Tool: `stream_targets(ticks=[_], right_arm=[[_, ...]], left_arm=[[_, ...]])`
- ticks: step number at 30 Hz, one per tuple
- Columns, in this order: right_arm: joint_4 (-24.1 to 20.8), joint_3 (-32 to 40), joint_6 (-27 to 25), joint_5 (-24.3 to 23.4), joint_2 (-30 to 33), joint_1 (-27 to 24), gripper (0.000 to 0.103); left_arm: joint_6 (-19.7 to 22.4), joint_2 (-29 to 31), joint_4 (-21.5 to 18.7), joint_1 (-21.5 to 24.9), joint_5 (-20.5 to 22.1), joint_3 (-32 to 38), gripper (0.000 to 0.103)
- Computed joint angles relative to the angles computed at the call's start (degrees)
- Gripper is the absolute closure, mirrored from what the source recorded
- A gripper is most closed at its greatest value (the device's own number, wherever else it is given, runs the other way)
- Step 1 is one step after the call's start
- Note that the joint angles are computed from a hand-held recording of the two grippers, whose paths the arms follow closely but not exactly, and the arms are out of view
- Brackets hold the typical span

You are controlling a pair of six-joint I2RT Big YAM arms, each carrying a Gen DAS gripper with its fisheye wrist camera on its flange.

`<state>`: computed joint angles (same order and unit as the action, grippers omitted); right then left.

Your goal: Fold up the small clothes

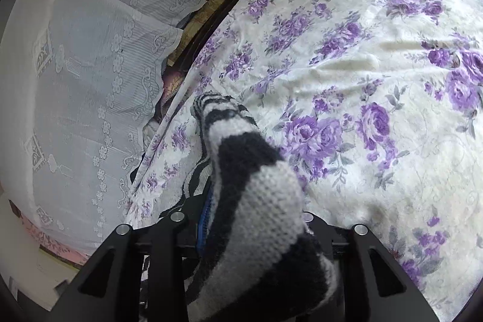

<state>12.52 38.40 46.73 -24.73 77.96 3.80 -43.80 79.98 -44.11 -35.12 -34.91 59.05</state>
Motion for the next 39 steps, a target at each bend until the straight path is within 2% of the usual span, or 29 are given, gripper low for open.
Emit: stream_targets(ticks=[5,6,10,15,20,23,27,31,35,39], right_arm=[[1.3,-0.4,-0.2,-2.3,-0.7,-0.3,0.082],[1.0,-0.4,-0.8,-2.1,-1.1,0.0,0.082],[0.8,-0.7,-3.4,-1.0,-3.5,0.9,0.083],[-0.2,-0.3,-6.6,-0.5,-6.1,2.5,0.083],[-2.0,0.4,-9.3,2.0,-8.1,5.4,0.083],[-4.0,0.8,-12.8,4.7,-10.0,8.0,0.083],[-6.5,1.3,-17.1,7.0,-12.3,11.3,0.083],[-9.3,1.5,-21.6,9.3,-14.2,15.0,0.083],[-12.0,2.3,-26.1,11.8,-15.1,19.4,0.083],[-14.0,4.1,-31.4,18.4,-15.2,26.4,0.083]], left_arm=[[0.9,-0.7,0.4,-1.6,-2.1,0.0,0.005],[2.1,-1.7,2.0,-1.7,-1.1,-0.6,0.005],[3.3,-2.4,3.2,-2.0,1.5,-0.2,0.005],[2.7,-1.1,0.4,-2.1,-1.3,0.7,0.005],[2.4,-3.6,1.0,2.5,4.4,0.1,0.005],[4.8,-3.2,1.7,4.6,8.7,1.5,0.005],[9.7,1.4,0.0,6.1,10.6,8.3,0.005],[12.9,6.5,-1.8,8.1,16.9,15.5,0.005],[13.8,8.1,-2.0,8.8,17.7,17.8,0.005],[14.1,6.0,-1.2,10.7,16.9,16.4,0.005]])
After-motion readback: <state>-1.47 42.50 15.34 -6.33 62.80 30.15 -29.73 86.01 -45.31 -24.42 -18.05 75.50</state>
